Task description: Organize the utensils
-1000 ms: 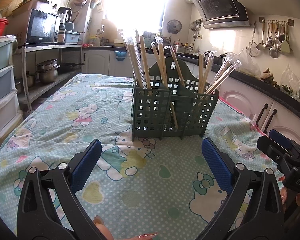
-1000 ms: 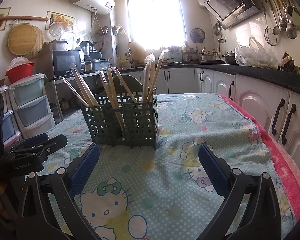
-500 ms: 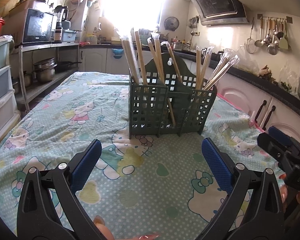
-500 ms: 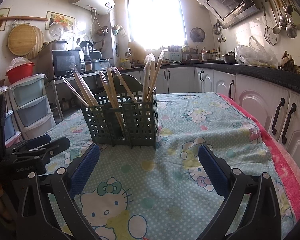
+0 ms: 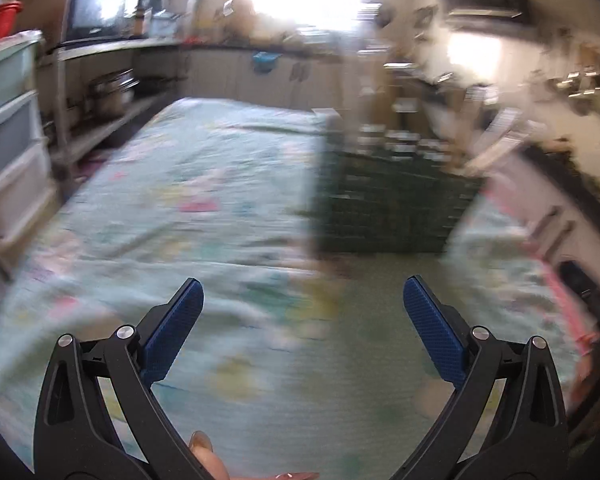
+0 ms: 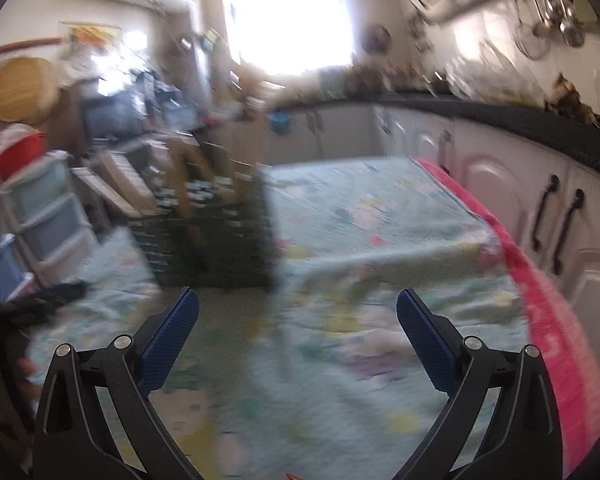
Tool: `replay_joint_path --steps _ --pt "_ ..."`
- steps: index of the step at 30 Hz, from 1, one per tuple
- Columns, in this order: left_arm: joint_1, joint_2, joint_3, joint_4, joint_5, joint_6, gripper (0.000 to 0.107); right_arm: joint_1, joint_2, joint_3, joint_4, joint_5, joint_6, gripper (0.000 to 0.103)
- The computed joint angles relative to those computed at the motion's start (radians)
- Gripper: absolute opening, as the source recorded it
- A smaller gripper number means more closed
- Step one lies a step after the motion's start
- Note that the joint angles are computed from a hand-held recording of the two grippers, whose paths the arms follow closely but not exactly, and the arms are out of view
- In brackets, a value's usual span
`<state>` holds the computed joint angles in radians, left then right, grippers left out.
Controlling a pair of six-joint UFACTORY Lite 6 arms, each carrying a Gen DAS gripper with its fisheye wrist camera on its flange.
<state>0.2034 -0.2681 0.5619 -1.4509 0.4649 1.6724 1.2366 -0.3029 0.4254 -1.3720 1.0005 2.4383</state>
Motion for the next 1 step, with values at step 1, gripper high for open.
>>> replay_joint_path --steps 1 --pt "0.026 0.094 0.094 0.104 -0.024 -0.083 0.092 -0.083 -0.041 -0.005 0.037 -0.058 -0.091 0.096"
